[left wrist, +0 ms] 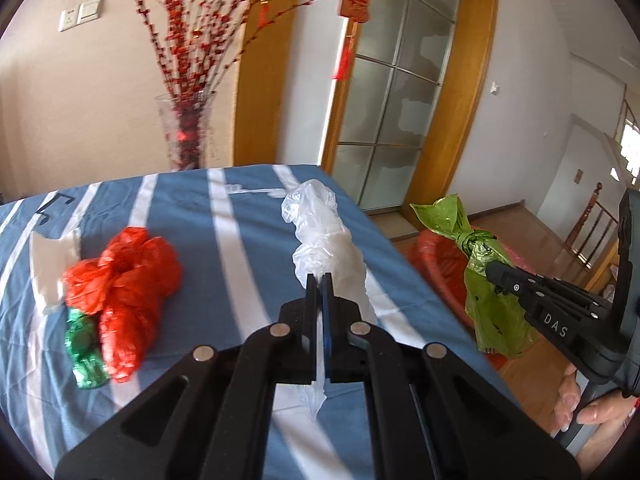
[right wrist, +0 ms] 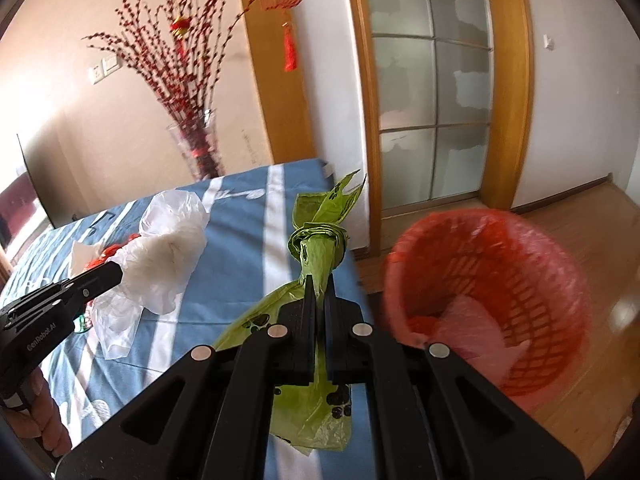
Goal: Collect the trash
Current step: 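Carry the green paw-print bag and clear bag to the red basket and open both tools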
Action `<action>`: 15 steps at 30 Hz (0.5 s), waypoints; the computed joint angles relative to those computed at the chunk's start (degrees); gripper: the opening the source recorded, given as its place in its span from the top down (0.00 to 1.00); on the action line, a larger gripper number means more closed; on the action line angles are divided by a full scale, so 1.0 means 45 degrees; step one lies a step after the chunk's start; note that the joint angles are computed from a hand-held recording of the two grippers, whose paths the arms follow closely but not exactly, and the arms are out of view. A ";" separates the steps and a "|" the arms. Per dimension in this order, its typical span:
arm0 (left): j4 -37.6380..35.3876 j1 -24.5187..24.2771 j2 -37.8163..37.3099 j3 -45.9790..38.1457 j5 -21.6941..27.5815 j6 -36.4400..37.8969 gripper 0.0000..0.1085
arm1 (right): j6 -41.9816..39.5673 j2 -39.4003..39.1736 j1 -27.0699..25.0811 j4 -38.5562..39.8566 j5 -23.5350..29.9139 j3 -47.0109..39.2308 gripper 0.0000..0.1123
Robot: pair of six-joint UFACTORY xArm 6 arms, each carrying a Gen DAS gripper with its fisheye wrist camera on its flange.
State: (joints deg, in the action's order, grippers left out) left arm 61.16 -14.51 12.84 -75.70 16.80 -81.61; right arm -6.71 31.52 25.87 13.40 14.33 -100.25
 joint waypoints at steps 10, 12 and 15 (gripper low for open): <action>-0.1298 -0.0789 0.1561 -0.2051 -0.0426 0.1621 0.97 | 0.2806 -0.0680 -0.1082 -0.2608 -0.1231 0.1276 0.97; -0.1768 -0.0983 0.1982 -0.2619 -0.0493 0.2174 0.97 | 0.3345 -0.0688 -0.1325 -0.3019 -0.1308 0.1360 0.97; -0.2503 -0.1181 0.2546 -0.3323 -0.0636 0.2970 0.97 | 0.3701 -0.0664 -0.1601 -0.3134 -0.1321 0.1380 0.97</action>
State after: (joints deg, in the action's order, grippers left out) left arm 49.89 -19.83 24.29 -90.65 13.93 -68.24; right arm 9.94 28.54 18.66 -0.70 8.39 -94.04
